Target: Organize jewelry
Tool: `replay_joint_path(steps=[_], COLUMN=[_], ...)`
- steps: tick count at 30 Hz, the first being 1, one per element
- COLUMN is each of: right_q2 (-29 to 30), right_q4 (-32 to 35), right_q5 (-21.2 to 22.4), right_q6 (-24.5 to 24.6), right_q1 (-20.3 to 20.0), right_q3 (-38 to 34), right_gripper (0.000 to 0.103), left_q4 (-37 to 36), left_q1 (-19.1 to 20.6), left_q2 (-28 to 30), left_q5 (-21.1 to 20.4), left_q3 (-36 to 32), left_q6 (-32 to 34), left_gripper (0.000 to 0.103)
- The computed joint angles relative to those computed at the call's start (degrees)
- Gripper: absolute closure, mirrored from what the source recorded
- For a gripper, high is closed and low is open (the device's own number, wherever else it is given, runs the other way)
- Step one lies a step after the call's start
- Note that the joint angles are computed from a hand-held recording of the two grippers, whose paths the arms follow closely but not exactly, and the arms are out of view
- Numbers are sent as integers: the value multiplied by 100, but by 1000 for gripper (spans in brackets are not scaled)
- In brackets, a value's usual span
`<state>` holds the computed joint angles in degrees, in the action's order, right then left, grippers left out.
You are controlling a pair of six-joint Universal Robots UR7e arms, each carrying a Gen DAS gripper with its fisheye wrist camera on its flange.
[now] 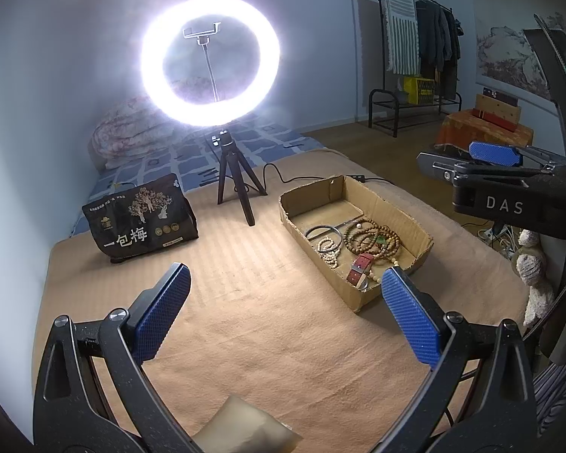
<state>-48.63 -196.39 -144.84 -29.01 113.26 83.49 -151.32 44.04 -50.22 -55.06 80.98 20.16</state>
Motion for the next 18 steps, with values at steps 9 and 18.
replay_joint_path(steps=[9,18], right_q2=[5,22], right_q4=[56,44], right_q5=[-2,-25], right_q6=[23,-23], right_q1=[-2,8], right_q3=[-19,-34], right_gripper=[21,21], left_q4=[-32,-83], left_q1=[-5,-7], left_q2=[6,-1], left_q5=[-30,-54], left_q3=[-13,-1], left_q6=[31,73], left_gripper=[0,0])
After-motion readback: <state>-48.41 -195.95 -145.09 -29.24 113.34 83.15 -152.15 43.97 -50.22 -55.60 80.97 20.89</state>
